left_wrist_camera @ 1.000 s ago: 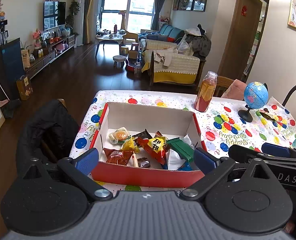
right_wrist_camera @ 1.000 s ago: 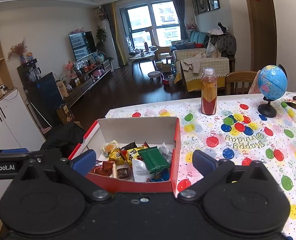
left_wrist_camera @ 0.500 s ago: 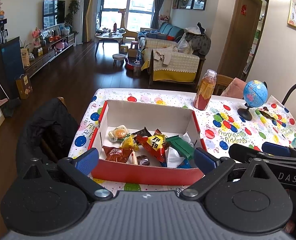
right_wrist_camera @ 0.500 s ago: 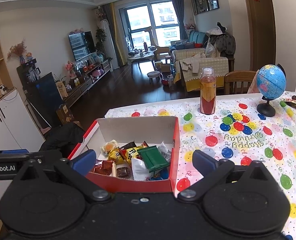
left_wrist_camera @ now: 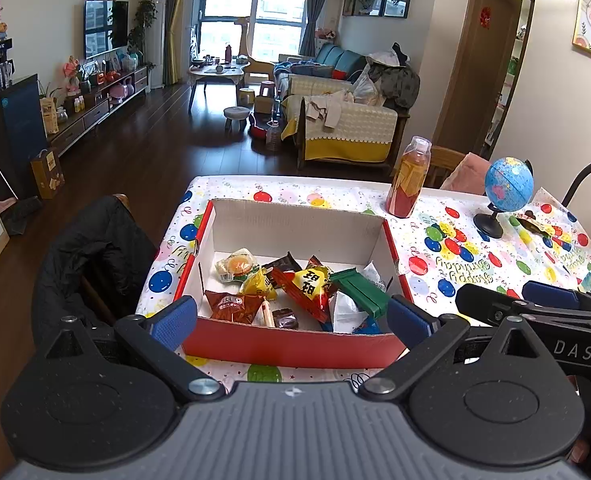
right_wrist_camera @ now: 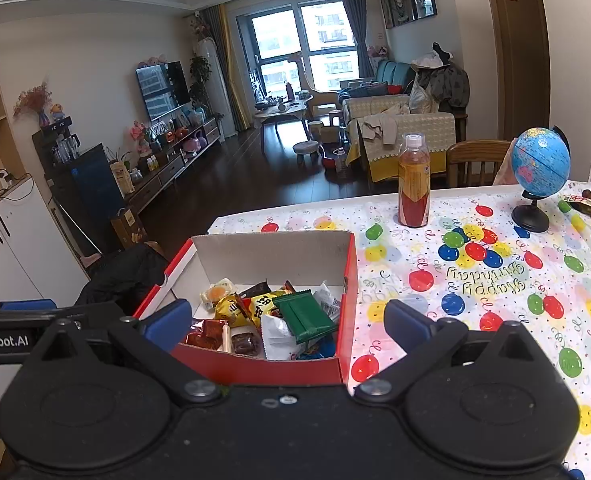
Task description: Organize snacks
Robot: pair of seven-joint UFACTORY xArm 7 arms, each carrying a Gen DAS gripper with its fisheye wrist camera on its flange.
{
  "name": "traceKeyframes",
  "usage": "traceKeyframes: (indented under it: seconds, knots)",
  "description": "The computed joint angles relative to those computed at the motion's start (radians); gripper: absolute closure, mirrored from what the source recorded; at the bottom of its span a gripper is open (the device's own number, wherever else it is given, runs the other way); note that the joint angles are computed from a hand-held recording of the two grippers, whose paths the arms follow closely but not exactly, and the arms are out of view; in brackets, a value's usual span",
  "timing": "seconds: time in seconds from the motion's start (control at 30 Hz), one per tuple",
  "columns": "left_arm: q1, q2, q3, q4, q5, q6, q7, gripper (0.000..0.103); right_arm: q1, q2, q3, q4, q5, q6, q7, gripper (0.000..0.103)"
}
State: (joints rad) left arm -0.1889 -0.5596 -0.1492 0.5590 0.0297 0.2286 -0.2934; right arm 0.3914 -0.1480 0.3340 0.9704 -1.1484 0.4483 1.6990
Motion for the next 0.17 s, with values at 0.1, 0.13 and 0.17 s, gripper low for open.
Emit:
traceKeyframes:
  seconds: [0.1,0.13,0.17]
  knots:
    - [-0.001,-0.004,0.001,-0.007,0.001,-0.003,0.000,0.001,0.000,0.000,0.000,0.000,0.001,-0.001,-0.001,0.000]
    - [0.001,-0.004,-0.001,-0.007,0.003,-0.003,-0.001,0.001,0.000,0.000,0.000,0.000,0.001,-0.001,-0.001,0.000]
    - [0.002,-0.002,-0.001,-0.004,0.004,-0.002,-0.002,0.001,0.000,0.000,0.000,0.000,0.003,0.000,-0.002,0.000]
